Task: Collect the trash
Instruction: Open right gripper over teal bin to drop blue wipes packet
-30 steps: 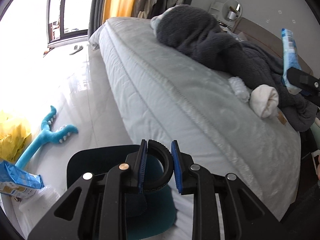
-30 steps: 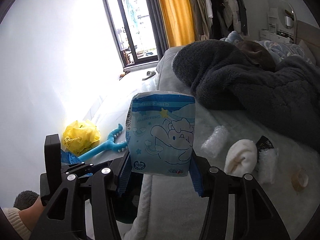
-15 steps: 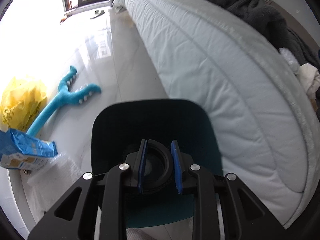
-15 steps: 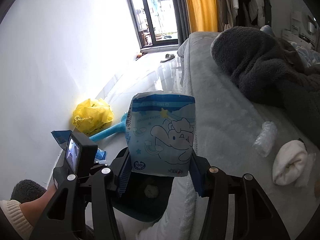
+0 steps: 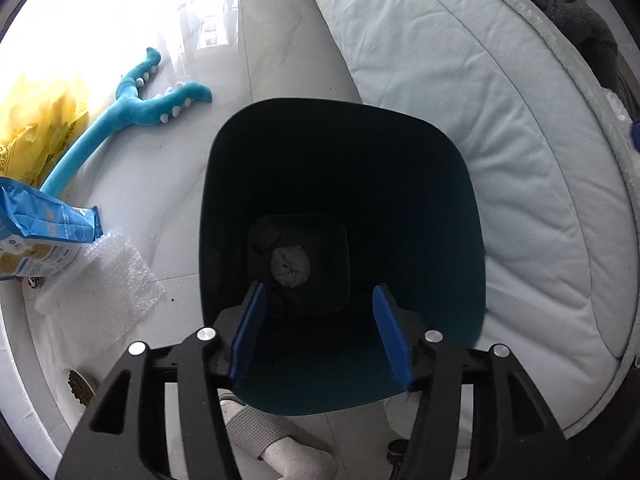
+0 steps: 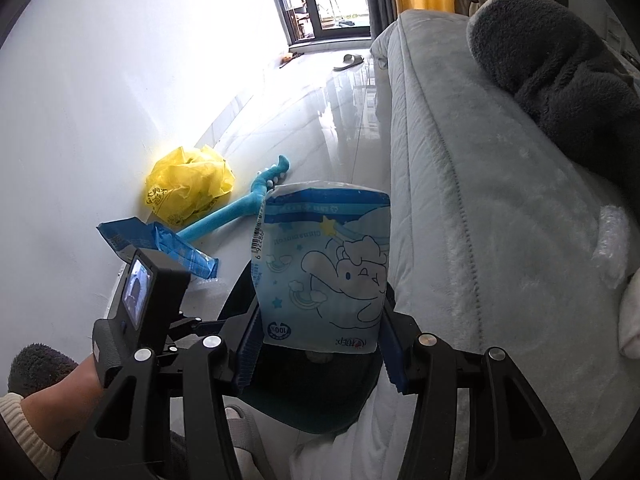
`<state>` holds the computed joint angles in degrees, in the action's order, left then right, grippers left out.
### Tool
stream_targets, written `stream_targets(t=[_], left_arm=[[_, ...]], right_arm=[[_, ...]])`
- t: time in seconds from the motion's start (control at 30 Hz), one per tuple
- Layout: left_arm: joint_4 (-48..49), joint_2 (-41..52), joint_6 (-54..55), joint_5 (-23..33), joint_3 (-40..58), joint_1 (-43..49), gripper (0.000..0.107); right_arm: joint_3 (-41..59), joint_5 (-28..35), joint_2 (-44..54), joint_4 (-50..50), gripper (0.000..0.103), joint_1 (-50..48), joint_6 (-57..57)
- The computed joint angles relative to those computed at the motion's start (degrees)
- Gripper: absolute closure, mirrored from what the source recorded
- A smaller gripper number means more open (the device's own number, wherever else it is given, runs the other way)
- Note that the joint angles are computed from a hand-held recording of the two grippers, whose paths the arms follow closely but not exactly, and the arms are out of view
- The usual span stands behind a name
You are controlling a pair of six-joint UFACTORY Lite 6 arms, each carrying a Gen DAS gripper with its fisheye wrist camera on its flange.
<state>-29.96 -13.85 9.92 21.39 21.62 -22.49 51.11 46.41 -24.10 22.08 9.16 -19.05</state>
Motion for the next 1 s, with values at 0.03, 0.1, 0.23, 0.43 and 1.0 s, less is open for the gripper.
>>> stream_targets(t=[0.03, 0.1, 0.23, 0.43, 1.0], left_arm=[[-0.1, -1.3, 0.5, 0.7, -0.4, 0.7, 0.043], [-0.1, -4.0, 1.5, 1.9, -1.3, 2.6, 0.04], [1.8, -9.5, 2.1, 4.3, -2.7, 6.9, 0.031], [1.9, -16.4, 6.2, 8.3, -3.5, 14.7, 0.028], [-0.1, -36.5, 13.8, 20.1, 1.5, 27.7, 0.027]], right_arm=[[-0.2, -0.4, 0.7, -0.4, 0.05, 0.7, 0.5], [-0.8, -1.8, 2.0, -1.8, 0.05, 2.7, 2.6], [-1.5, -3.7, 4.9, -4.4, 0.05, 5.9, 6.5], [-1.6, -6.0, 9.3, -6.7, 0.05, 9.7, 11.0], [-2.0, -11.9, 21.4, -12.2, 0.05, 17.0, 19.3]])
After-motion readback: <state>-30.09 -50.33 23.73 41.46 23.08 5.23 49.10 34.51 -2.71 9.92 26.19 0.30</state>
